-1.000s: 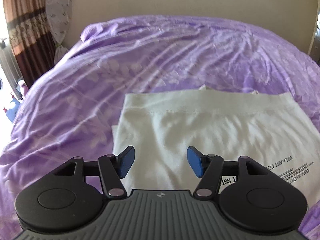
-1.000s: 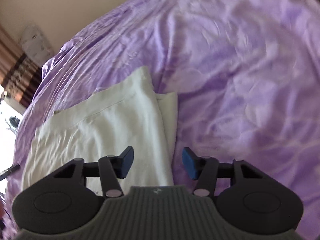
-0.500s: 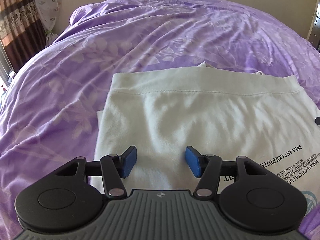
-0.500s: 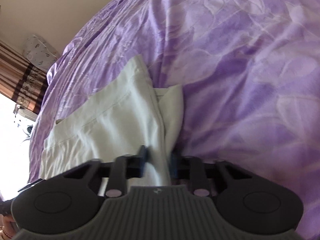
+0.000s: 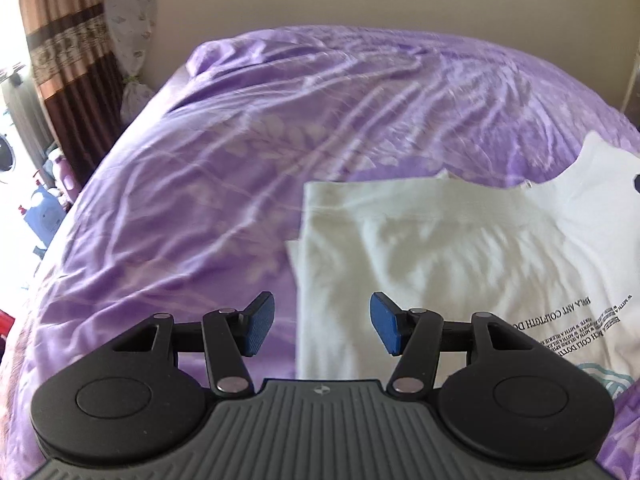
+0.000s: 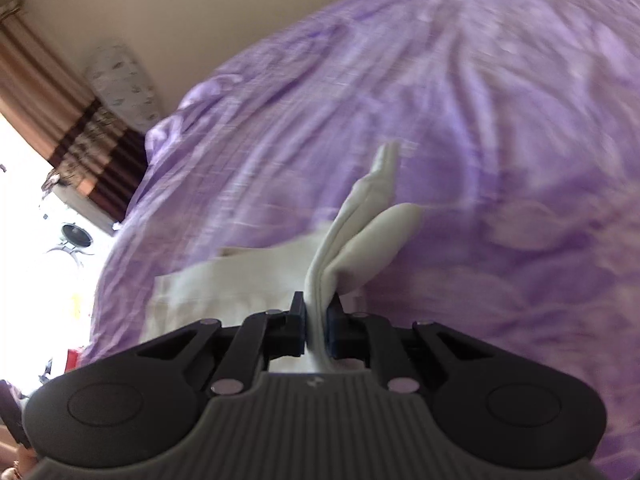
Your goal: Fold small clothes
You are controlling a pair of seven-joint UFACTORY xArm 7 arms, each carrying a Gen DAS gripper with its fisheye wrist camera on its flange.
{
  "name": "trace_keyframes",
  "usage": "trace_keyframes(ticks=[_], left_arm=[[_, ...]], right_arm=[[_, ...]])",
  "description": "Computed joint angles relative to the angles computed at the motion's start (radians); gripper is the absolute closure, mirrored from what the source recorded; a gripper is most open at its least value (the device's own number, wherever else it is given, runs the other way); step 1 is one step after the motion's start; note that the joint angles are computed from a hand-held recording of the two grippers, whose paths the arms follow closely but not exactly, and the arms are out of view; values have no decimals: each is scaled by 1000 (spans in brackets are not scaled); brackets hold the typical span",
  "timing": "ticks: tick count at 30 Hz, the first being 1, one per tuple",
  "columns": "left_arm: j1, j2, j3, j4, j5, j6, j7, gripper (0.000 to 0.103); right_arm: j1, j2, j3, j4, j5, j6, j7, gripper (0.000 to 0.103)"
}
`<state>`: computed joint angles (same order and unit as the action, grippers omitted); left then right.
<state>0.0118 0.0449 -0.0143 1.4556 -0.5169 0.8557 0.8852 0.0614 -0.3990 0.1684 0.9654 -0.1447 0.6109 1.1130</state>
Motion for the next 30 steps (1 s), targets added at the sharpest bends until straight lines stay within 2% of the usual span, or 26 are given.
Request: trace_keyframes(ticks=[4, 9, 15, 19, 23, 27, 30], left_arm=[[26, 23, 15, 47, -30, 34, 10, 37], [66, 85, 19, 140, -37, 108, -27, 37], [121, 140, 7, 196, -77, 155, 29, 37], [144, 188, -2, 235, -75, 181, 34, 37], [160, 219, -16, 255, -75, 192, 44, 38], [170, 237, -25, 272, -76, 212, 41, 46], [170, 243, -29, 280, -70, 218, 28, 46]], right_arm=[[6, 186, 62, 219, -89, 19, 66, 98], [86, 455, 69, 496, -193, 19, 145, 98], [213, 801, 41, 854, -162, 44, 99, 99], [292, 1026, 21, 1135, -112, 153, 22, 98], [350, 1115, -23, 1241, -79, 205, -17, 98], [390, 1138, -73, 1299, -54, 232, -68, 98], [424, 1156, -104, 1349, -33, 270, -111, 98]])
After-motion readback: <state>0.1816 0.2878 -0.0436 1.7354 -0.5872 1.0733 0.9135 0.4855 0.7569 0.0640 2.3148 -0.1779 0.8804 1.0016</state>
